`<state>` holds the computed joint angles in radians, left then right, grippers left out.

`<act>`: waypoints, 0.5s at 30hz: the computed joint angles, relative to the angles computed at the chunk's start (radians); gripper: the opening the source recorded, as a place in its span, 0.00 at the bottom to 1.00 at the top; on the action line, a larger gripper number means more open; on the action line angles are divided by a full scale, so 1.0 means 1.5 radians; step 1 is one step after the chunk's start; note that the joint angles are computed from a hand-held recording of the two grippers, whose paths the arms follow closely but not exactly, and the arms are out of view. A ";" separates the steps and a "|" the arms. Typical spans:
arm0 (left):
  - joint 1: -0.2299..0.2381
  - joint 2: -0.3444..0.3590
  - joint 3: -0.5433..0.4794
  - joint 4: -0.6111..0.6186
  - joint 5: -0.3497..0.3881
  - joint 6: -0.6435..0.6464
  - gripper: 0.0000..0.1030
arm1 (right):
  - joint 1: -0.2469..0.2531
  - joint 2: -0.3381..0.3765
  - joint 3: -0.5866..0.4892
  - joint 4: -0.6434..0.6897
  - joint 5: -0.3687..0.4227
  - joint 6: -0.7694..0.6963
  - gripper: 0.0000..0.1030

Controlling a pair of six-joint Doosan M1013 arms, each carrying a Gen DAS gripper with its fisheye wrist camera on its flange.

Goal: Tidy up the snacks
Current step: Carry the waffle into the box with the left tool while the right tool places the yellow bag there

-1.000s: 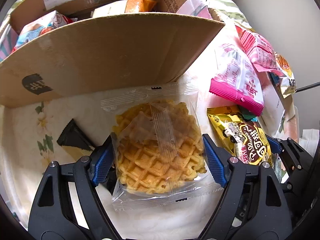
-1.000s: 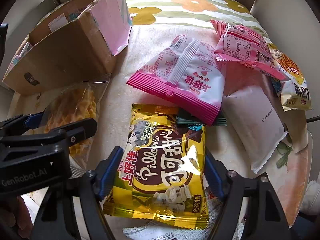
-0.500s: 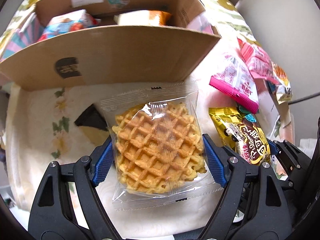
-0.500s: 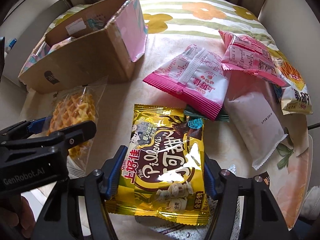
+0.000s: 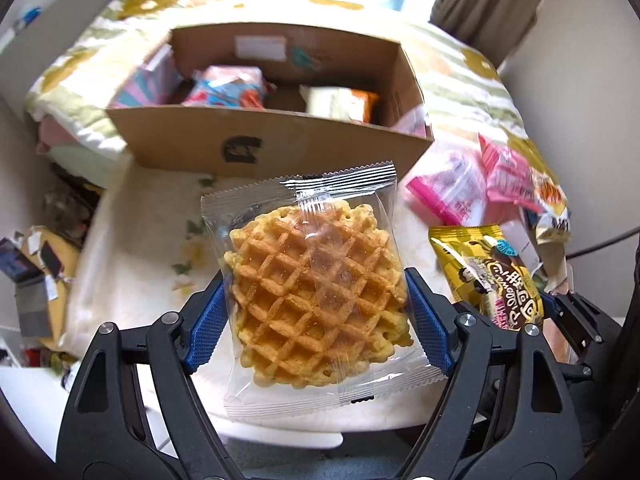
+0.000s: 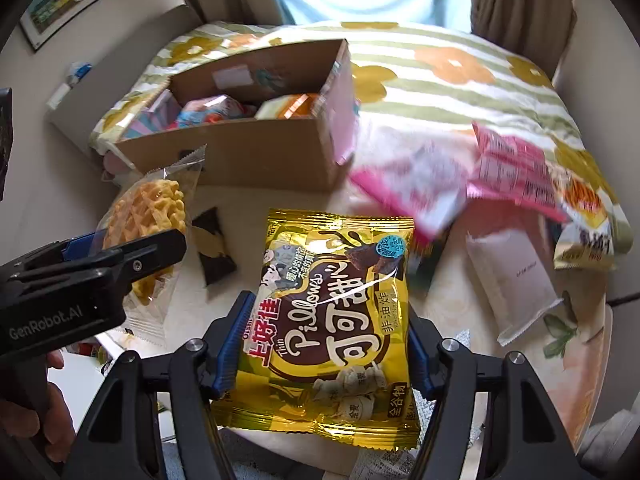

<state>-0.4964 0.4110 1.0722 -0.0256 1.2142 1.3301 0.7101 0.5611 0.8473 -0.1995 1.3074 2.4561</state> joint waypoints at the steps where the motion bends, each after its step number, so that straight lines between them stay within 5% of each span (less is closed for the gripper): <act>1: 0.000 -0.005 0.001 0.008 -0.002 -0.008 0.77 | 0.001 0.000 -0.004 -0.002 -0.007 -0.006 0.61; 9: 0.008 -0.028 -0.009 0.052 -0.018 -0.028 0.77 | 0.007 0.002 -0.037 -0.030 -0.033 -0.057 0.61; 15: 0.031 -0.001 -0.070 0.047 -0.022 -0.005 0.77 | 0.004 0.032 -0.109 -0.062 -0.019 -0.066 0.61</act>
<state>-0.4501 0.4090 0.9675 0.0447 1.1816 1.3229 0.7158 0.6096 0.6837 -0.2925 1.2786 2.3573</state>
